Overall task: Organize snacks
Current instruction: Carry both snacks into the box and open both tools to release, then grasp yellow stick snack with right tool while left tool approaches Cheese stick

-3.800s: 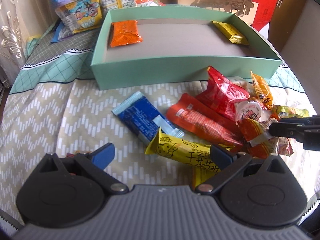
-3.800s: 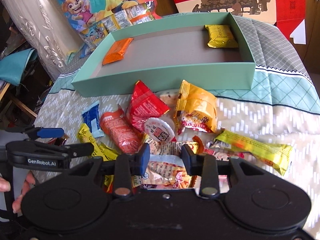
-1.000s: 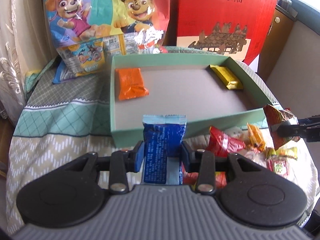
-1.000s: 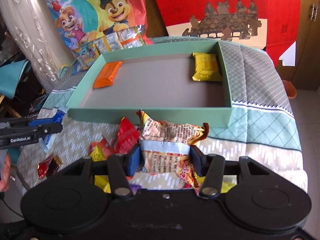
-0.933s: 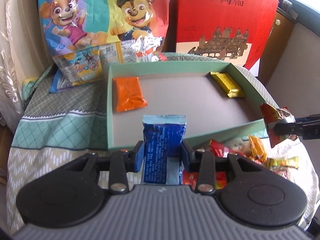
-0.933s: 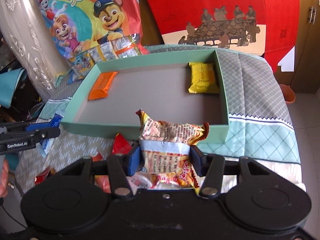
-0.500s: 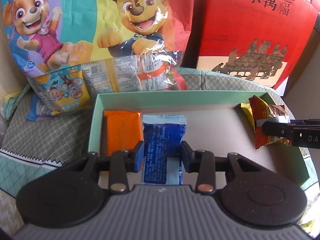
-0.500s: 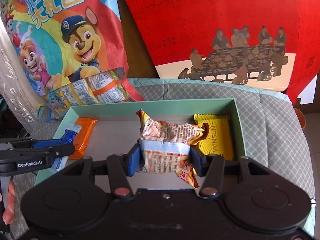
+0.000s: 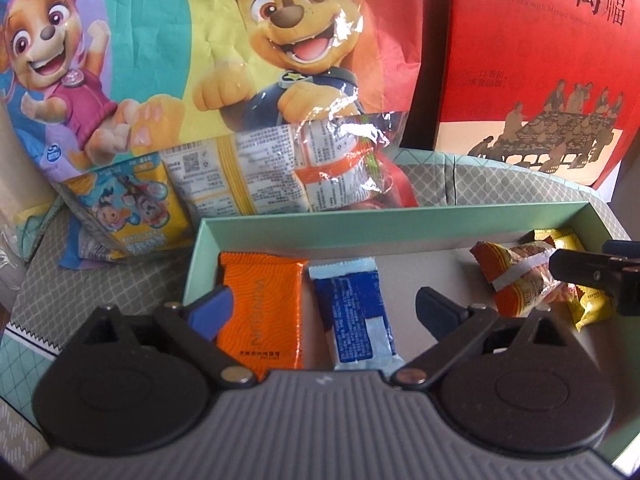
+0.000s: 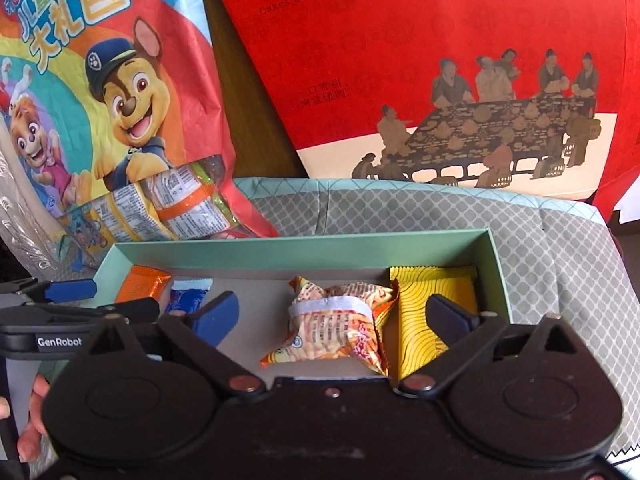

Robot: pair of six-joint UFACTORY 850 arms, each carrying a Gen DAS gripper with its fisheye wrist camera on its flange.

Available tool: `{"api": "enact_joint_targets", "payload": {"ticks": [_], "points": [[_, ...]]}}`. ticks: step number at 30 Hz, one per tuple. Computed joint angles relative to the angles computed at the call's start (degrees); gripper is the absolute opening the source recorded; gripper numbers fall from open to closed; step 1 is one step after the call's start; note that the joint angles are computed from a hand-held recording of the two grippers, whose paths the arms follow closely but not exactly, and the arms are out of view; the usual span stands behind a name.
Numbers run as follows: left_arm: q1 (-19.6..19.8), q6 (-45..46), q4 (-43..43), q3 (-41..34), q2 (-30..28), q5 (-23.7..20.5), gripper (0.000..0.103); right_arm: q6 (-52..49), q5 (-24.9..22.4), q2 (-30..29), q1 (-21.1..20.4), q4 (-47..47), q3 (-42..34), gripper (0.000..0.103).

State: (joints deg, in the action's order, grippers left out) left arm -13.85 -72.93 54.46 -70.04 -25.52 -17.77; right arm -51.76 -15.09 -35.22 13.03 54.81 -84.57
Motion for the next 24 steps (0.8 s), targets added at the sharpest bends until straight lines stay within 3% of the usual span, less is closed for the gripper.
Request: {"api": "enact_joint_targets", "payload": {"ticks": [8, 19, 24], "points": [[-1.5, 5.3, -6.3, 6.0, 6.4, 1.0, 0.103, 1.0, 0.3, 6.2, -0.5, -1.8, 6.9, 0.103], [-6.8, 10.0, -10.4, 20.3, 20.6, 1.5, 0.103, -10.9, -0.9, 22.4, -1.6, 7.9, 24.4, 0.103], [-9.8, 10.9, -11.0, 26.5, 25.4, 0.3, 0.103, -10.0, -2.9, 29.2, -2.3, 6.8, 31.8, 0.103]]}}
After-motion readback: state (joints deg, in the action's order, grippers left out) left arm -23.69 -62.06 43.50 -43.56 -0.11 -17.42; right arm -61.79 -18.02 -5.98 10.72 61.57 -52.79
